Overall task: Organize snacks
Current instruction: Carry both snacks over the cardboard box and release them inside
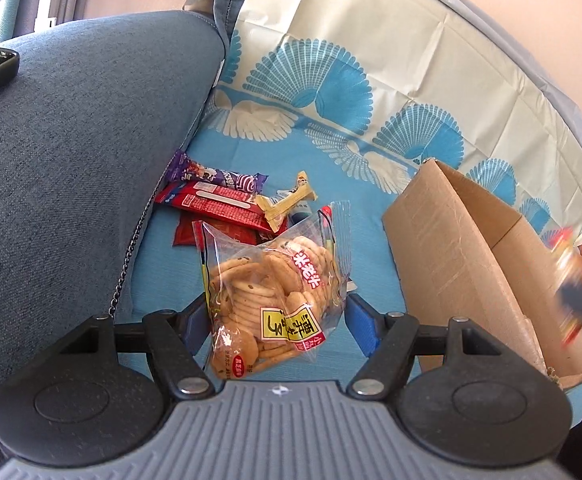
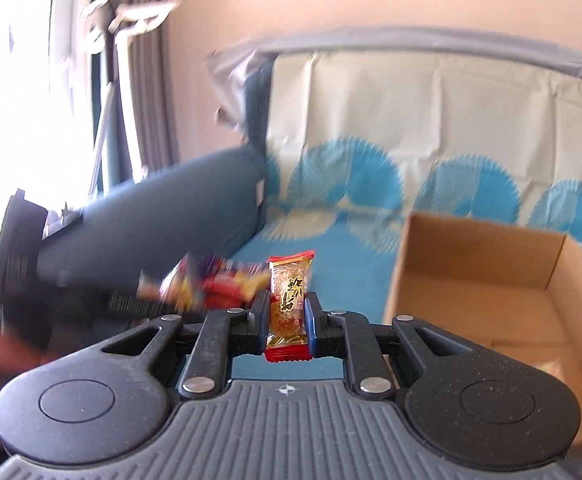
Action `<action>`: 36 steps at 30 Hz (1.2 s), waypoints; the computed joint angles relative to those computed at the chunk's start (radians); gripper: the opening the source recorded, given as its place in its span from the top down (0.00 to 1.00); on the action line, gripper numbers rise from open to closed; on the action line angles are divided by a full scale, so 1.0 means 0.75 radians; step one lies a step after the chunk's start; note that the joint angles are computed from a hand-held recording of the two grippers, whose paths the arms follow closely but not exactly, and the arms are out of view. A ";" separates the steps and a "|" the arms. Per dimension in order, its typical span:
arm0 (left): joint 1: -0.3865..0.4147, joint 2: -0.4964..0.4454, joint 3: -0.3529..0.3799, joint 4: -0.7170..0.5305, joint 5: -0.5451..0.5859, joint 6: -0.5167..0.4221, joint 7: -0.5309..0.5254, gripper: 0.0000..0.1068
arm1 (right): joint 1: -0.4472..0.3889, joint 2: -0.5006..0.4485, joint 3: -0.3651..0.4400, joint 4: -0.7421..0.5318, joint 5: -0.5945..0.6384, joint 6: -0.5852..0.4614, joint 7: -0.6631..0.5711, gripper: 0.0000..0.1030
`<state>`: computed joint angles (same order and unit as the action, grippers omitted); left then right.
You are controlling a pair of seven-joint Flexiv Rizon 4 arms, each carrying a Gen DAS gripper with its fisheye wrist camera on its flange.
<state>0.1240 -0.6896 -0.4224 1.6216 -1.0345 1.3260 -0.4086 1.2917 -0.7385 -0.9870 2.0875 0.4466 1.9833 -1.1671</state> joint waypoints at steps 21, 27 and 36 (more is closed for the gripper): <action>-0.018 -0.011 -0.018 0.040 0.230 0.124 0.009 0.30 | -0.297 0.043 -0.003 -0.018 0.229 0.086 0.008 0.82; 0.076 0.029 -0.157 0.112 0.243 0.159 0.001 0.30 | -0.316 0.020 -0.009 -0.007 0.236 0.113 -0.020 0.82; 0.160 0.069 -0.509 0.162 0.124 0.291 0.070 0.30 | -0.344 0.063 0.019 -0.003 0.301 0.176 -0.110 0.82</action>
